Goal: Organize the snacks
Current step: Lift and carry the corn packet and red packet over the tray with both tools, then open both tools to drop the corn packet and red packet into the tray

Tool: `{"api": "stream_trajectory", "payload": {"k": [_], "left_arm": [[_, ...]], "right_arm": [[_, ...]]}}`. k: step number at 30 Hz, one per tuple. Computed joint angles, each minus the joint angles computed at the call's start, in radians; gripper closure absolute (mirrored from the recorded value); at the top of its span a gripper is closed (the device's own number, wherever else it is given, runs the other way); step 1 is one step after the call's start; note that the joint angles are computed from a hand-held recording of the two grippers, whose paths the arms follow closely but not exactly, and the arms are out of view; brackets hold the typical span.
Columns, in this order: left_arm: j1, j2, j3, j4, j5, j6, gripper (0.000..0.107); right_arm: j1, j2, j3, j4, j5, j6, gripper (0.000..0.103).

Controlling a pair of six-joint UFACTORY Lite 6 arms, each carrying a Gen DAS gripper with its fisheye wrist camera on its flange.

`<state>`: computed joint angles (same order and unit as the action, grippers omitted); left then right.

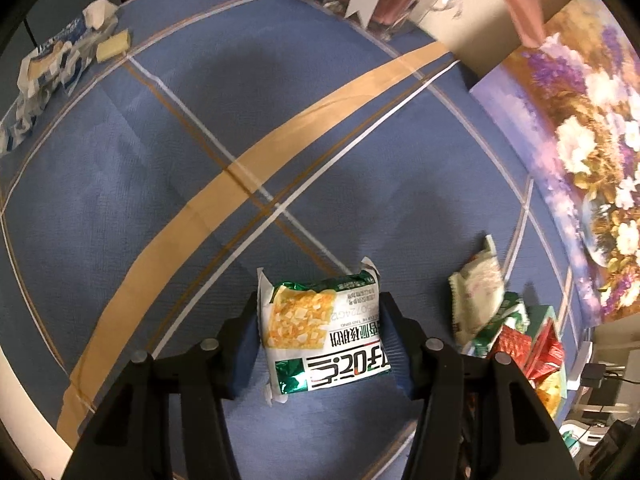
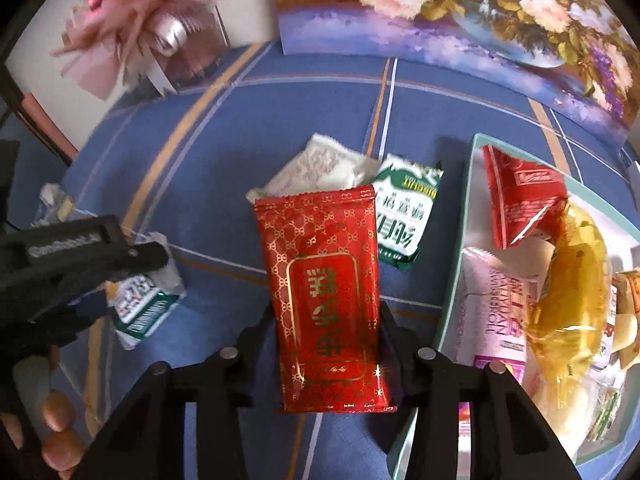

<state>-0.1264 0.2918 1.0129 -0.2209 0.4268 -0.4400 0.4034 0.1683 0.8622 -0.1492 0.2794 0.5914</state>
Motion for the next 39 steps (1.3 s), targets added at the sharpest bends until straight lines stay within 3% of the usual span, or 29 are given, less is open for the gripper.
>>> {"api": "stream_trajectory", "payload": {"k": [5,10,13,17,19,24,27,33,39], "left_arm": [[-0.075,-0.049,0.019,0.093,0.017,-0.118,0.050],[-0.135,-0.059,0.048,0.058,0.021,-0.115,0.050],[-0.183,-0.047,0.072,0.032,0.014,-0.093,0.050],[-0.293,0.023,0.166,-0.056,0.013,-0.011,0.050],[-0.355,0.073,0.223,-0.077,0.022,0.007,0.050],[-0.490,0.211,0.384,0.053,0.067,-0.104,0.050],[-0.535,0.234,0.402,0.090,0.079,-0.131,0.050],[-0.618,0.301,0.504,0.258,0.125,-0.277,0.050],[-0.681,0.377,0.627,0.348,0.178,-0.328,0.050]], "right_arm": [[-0.041,-0.160,-0.077,0.113,0.003,-0.123,0.055],[-0.110,-0.326,-0.143,0.189,0.025,-0.210,0.055],[-0.231,-0.433,-0.171,0.153,0.067,-0.205,0.055],[-0.446,-0.540,-0.216,0.284,0.114,-0.399,0.055],[-0.564,-0.544,-0.214,0.365,0.135,-0.526,0.055],[-0.847,-0.527,-0.226,0.593,0.200,-0.850,0.055],[-0.982,-0.482,-0.219,0.669,0.236,-0.966,0.055],[-1.118,-0.435,-0.218,0.718,0.271,-1.076,0.055],[-1.132,-0.387,-0.219,0.748,0.275,-1.126,0.055]]}}
